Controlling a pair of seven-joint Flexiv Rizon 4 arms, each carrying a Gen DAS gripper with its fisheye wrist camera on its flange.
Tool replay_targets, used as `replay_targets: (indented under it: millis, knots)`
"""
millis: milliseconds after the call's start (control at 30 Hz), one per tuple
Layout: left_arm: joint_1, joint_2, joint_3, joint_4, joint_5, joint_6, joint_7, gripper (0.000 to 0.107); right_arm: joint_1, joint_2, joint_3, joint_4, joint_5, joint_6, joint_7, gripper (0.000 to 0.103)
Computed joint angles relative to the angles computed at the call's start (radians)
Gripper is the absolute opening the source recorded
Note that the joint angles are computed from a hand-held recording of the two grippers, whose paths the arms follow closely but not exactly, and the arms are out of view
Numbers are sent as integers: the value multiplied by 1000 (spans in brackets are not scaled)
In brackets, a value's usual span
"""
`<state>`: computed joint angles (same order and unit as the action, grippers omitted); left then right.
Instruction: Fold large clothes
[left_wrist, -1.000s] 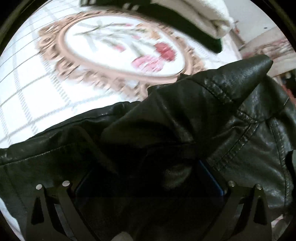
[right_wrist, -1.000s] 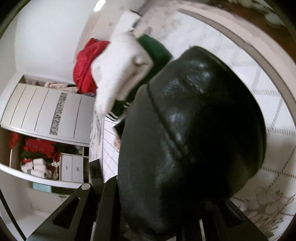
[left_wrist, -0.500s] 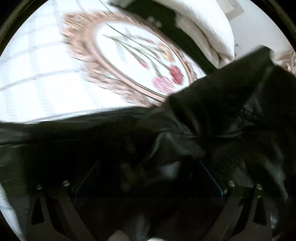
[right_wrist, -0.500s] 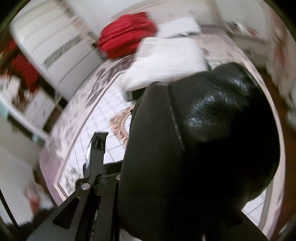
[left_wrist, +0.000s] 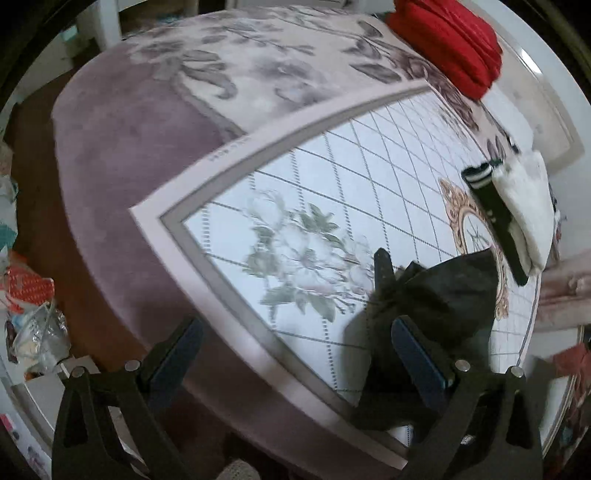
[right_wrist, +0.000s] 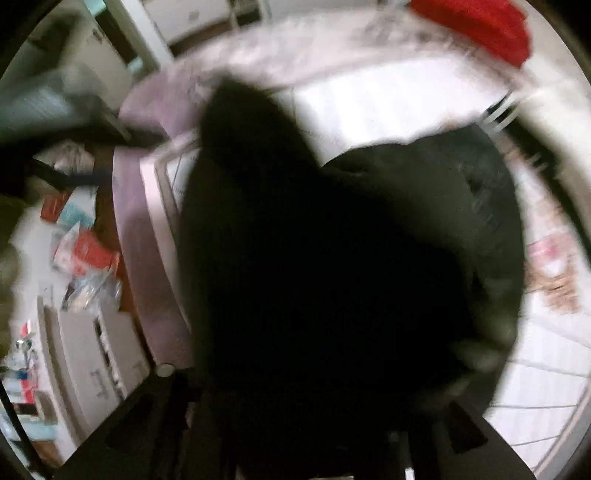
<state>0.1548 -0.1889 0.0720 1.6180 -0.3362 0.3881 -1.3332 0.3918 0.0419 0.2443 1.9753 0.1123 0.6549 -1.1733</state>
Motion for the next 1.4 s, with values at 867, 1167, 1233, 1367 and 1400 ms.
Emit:
replay_targets:
  millis: [867,1167,1233,1367,1400]
  knots:
    - [-126,-101,-40,81,111,58,-79,103,-188,-146,-111,-191,191,-242,39,52]
    - [-120,100,-2,226,87,102,-269,103,-341,40,-183,-77,373,-303,-59,84]
    - [-126,136,-3,279,99,126,-275,103,-372,57,-218,-23,434,-335,-96,84]
    - [-123,178,-1,388,-55,126,-273,103,-412,70,-261,37,585,-335,-186,85]
    - [-125,193,2,433,-129,147,-276,103,-422,73,-272,49,620,-335,-214,86]
